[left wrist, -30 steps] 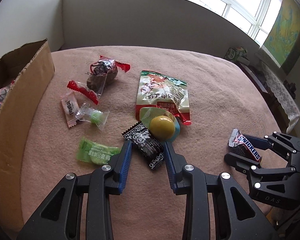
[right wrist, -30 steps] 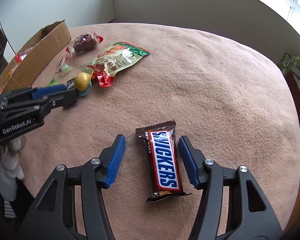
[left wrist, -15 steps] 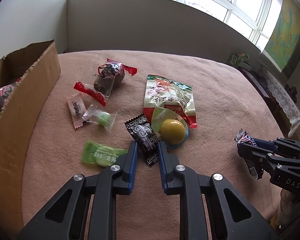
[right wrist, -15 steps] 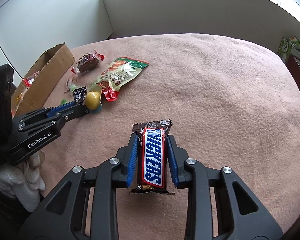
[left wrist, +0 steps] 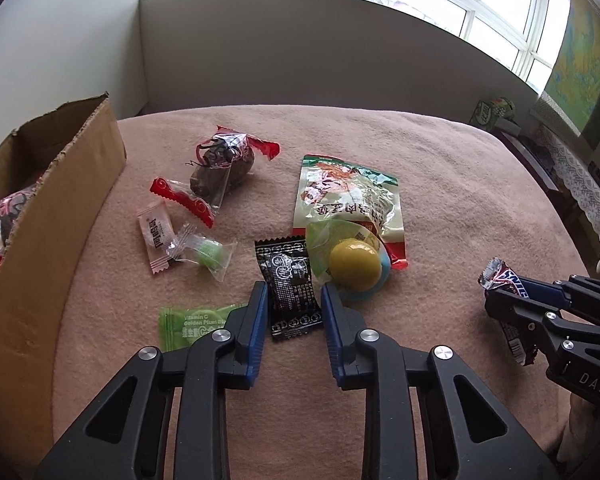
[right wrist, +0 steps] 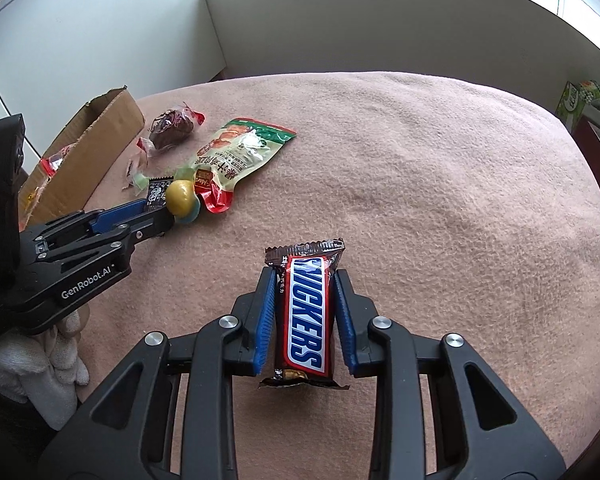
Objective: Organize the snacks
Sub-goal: 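Grasp the Snickers bar with the right gripper while the left grasps the black candy packet, then carry both items over the box and open both grippers to drop them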
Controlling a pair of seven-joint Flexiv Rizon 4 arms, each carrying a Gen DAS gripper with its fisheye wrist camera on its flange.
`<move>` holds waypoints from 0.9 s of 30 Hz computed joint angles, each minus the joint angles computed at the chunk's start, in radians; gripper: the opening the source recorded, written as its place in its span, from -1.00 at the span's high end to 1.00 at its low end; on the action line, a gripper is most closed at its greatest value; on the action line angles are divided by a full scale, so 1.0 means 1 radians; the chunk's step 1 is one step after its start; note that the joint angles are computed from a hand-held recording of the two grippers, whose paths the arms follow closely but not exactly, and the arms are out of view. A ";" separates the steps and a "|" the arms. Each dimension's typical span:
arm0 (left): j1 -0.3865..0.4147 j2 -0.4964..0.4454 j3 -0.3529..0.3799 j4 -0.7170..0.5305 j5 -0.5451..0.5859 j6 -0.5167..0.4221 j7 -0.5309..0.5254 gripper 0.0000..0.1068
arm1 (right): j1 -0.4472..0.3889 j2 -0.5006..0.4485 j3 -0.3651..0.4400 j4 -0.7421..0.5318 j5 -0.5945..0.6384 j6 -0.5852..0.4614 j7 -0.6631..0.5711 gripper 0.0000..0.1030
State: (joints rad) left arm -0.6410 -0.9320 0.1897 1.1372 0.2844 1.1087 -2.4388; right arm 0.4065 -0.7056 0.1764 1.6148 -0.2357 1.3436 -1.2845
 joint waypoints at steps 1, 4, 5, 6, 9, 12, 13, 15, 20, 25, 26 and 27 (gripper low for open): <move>0.004 0.007 -0.004 0.018 0.000 0.021 -0.005 0.57 | 0.005 0.003 -0.007 0.002 -0.004 0.008 0.001 0.43; 0.008 0.026 -0.003 0.069 -0.005 0.085 -0.028 0.59 | 0.000 0.005 -0.001 -0.007 -0.005 0.016 -0.003 0.43; 0.007 0.031 0.001 0.084 -0.008 0.104 -0.038 0.59 | -0.004 0.004 0.006 -0.013 -0.002 0.015 -0.007 0.43; 0.004 0.036 0.009 0.096 -0.009 0.121 -0.046 0.59 | -0.007 0.001 0.013 -0.024 -0.001 0.011 -0.013 0.43; -0.001 0.052 0.022 0.138 -0.016 0.176 -0.058 0.60 | 0.007 -0.006 0.007 -0.048 -0.007 0.017 -0.018 0.43; -0.015 0.078 0.050 0.185 -0.024 0.233 -0.082 0.60 | -0.002 -0.023 0.039 -0.096 0.004 0.018 -0.041 0.43; -0.024 0.086 0.064 0.194 -0.025 0.256 -0.092 0.60 | -0.007 -0.029 0.054 -0.115 0.012 0.017 -0.051 0.43; -0.056 0.107 0.114 0.208 -0.020 0.292 -0.119 0.60 | -0.012 -0.044 0.082 -0.164 0.026 0.006 -0.074 0.43; -0.134 0.161 0.255 0.252 0.006 0.339 -0.194 0.60 | 0.005 -0.074 0.126 -0.274 0.055 -0.013 -0.145 0.43; -0.253 0.197 0.469 0.286 0.097 0.317 -0.374 0.60 | 0.027 -0.111 0.178 -0.376 0.093 -0.040 -0.227 0.43; -0.270 0.206 0.500 0.305 0.118 0.326 -0.420 0.60 | 0.033 -0.117 0.188 -0.392 0.101 -0.050 -0.247 0.43; -0.287 0.208 0.530 0.318 0.138 0.326 -0.462 0.60 | 0.043 -0.123 0.191 -0.407 0.108 -0.057 -0.262 0.43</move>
State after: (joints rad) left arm -0.9283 -0.7235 0.7198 1.4553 0.4226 1.4349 -2.9008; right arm 0.4496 -0.8286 0.3675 1.2074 -0.1276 1.2862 -1.5469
